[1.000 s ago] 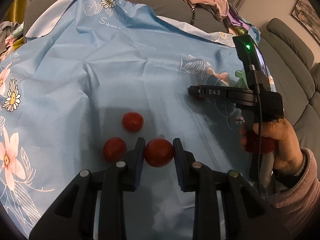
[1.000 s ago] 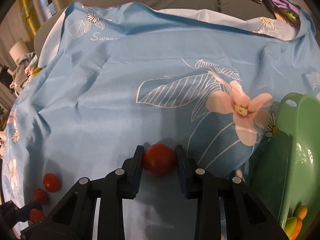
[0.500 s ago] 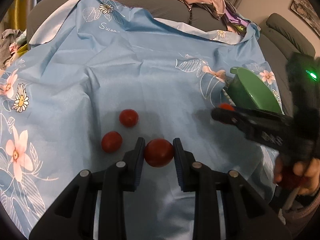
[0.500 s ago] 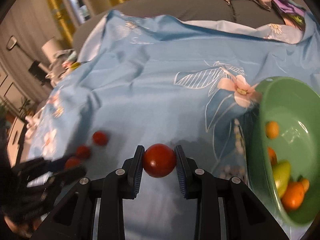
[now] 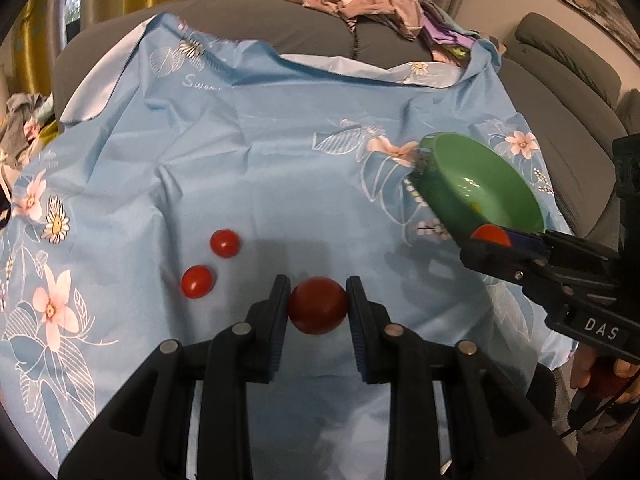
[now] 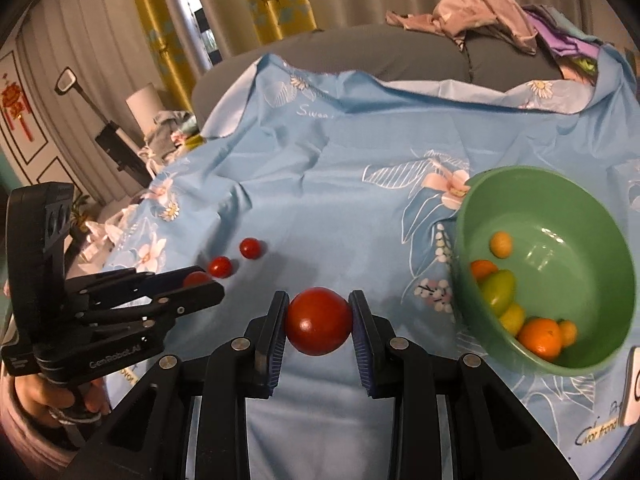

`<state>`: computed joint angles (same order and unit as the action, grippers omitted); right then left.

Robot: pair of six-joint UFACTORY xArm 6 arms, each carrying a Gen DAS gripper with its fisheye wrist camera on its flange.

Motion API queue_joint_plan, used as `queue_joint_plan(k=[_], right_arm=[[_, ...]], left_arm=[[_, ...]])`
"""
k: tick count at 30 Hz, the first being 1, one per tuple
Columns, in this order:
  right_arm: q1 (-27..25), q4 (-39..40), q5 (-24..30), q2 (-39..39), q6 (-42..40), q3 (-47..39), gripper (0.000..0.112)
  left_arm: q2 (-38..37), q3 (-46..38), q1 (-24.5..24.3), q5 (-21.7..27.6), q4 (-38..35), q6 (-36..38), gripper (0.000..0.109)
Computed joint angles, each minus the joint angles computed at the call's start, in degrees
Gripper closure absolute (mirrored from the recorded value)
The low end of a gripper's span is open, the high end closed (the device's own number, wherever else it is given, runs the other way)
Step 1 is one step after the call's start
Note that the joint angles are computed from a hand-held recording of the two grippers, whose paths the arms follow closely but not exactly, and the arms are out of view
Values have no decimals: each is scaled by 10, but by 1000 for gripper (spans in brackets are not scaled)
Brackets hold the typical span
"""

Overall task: Organize fruits
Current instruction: 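Carry both cherry tomatoes into the green bowl and open both tools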

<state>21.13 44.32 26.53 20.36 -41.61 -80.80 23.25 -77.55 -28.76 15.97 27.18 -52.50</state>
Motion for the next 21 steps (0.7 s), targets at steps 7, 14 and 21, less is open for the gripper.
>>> queue_joint_plan(k=[7,14,21], right_arm=[[-16,47,-12,-31,-41,30,80],[-40,91,-27,-46,-73,42,80],[-69,116,-43,-51,-84,46,80]], left_arm=[[20,-57,-20,32,10,23,80],[70,-152,-42,61,-20,93,80],[147,-283,-62,94,-79,184,80]])
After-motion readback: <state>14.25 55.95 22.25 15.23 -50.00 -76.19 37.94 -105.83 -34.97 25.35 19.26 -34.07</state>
